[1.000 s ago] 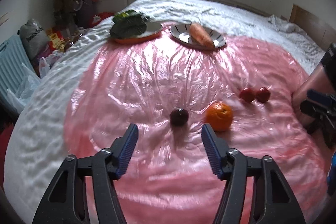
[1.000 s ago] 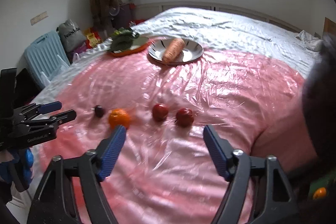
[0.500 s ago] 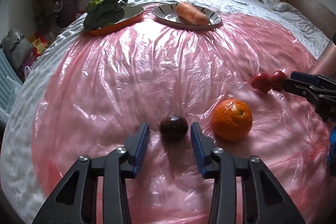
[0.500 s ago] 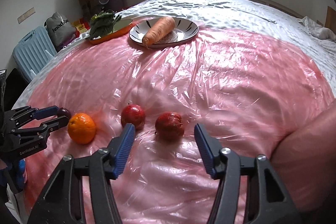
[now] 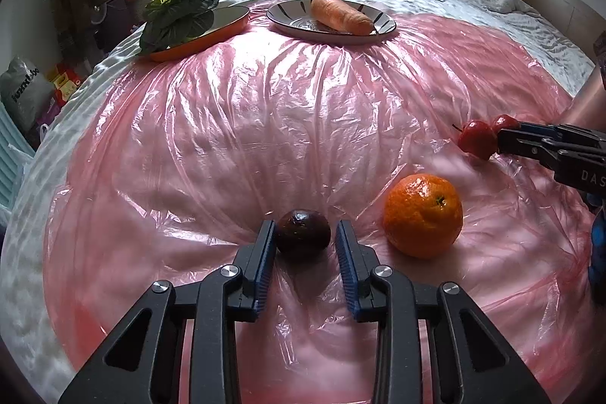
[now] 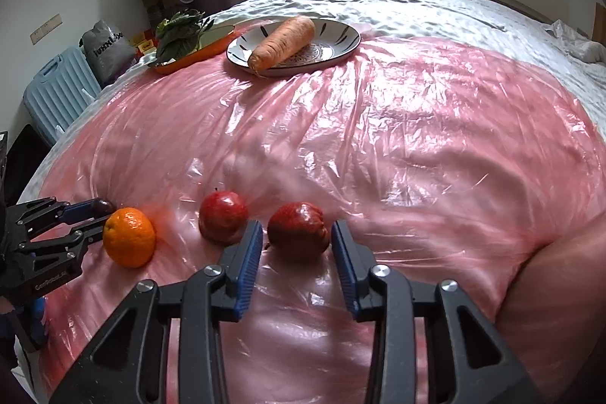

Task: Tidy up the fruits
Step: 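Close the left tool on the dark plum while the right tool grasps the red apple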

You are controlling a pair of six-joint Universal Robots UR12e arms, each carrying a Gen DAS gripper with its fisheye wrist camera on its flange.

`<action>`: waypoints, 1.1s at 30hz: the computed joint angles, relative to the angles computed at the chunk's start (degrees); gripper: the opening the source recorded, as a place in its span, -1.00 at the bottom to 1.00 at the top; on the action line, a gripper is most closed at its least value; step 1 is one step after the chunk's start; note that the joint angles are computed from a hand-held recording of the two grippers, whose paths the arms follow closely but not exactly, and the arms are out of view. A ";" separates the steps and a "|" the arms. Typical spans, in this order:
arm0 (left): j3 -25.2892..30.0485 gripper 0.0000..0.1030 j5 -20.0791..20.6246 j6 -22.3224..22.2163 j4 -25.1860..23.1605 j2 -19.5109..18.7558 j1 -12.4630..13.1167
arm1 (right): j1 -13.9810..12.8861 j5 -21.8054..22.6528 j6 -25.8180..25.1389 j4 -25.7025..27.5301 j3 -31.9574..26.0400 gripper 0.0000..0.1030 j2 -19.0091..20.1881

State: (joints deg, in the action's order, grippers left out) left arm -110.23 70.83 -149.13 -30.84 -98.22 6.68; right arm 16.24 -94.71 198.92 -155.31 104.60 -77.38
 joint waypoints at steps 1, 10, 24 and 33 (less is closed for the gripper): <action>-0.02 -0.46 0.06 0.08 0.05 -0.03 -0.04 | 0.03 0.01 -0.28 0.12 -0.17 0.78 0.18; 0.00 -0.53 -0.04 0.35 -0.05 -0.18 -0.01 | -0.10 -0.13 -1.60 1.27 -1.43 0.77 1.38; 1.24 -0.57 -7.07 -2.61 -4.31 -0.32 2.38 | -1.79 4.95 1.44 -0.46 0.09 0.66 0.40; 3.00 -0.57 -13.81 -8.43 -9.94 -0.65 5.46 | -2.23 6.19 2.79 -0.56 0.61 0.66 -0.80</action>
